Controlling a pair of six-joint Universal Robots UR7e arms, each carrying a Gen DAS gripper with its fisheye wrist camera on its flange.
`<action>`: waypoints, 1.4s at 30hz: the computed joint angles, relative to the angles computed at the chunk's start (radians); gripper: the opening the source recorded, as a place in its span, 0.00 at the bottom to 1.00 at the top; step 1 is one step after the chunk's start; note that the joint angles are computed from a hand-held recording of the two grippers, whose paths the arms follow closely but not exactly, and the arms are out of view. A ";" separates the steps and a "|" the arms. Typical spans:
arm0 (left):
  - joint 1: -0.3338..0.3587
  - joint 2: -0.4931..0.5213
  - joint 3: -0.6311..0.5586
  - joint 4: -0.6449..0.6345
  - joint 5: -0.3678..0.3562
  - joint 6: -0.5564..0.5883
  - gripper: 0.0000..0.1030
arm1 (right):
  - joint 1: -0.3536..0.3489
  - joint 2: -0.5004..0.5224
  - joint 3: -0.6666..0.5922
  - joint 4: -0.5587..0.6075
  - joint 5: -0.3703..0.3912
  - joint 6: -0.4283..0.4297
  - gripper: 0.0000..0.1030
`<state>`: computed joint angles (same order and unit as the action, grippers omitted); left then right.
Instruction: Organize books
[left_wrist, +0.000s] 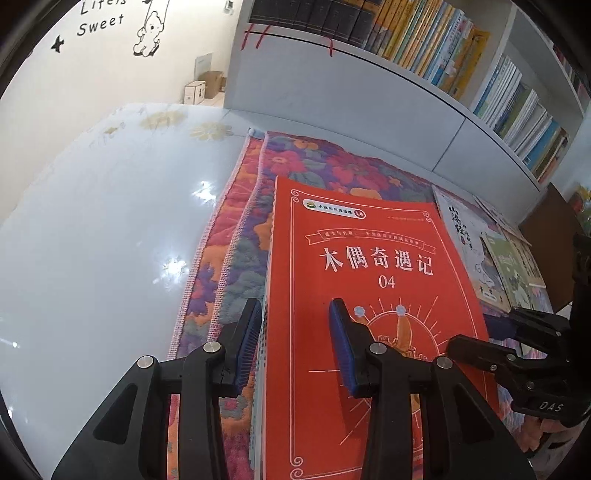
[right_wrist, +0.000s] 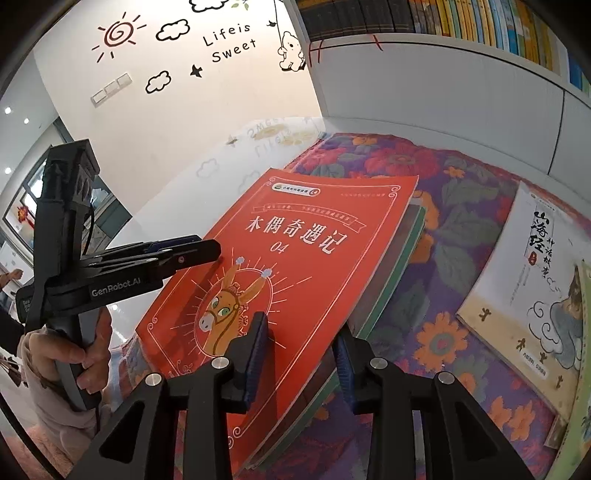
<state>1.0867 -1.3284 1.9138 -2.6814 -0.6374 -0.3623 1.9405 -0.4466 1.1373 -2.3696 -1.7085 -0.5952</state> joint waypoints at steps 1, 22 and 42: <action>0.002 0.002 -0.002 0.002 0.000 -0.002 0.35 | 0.002 0.000 0.000 -0.003 -0.011 0.010 0.37; 0.004 0.016 -0.006 -0.033 -0.003 0.029 0.37 | -0.007 -0.005 -0.023 0.093 -0.002 0.090 0.53; -0.177 0.247 -0.245 -0.092 0.081 0.174 0.38 | -0.150 -0.241 0.053 -0.017 0.040 0.110 0.53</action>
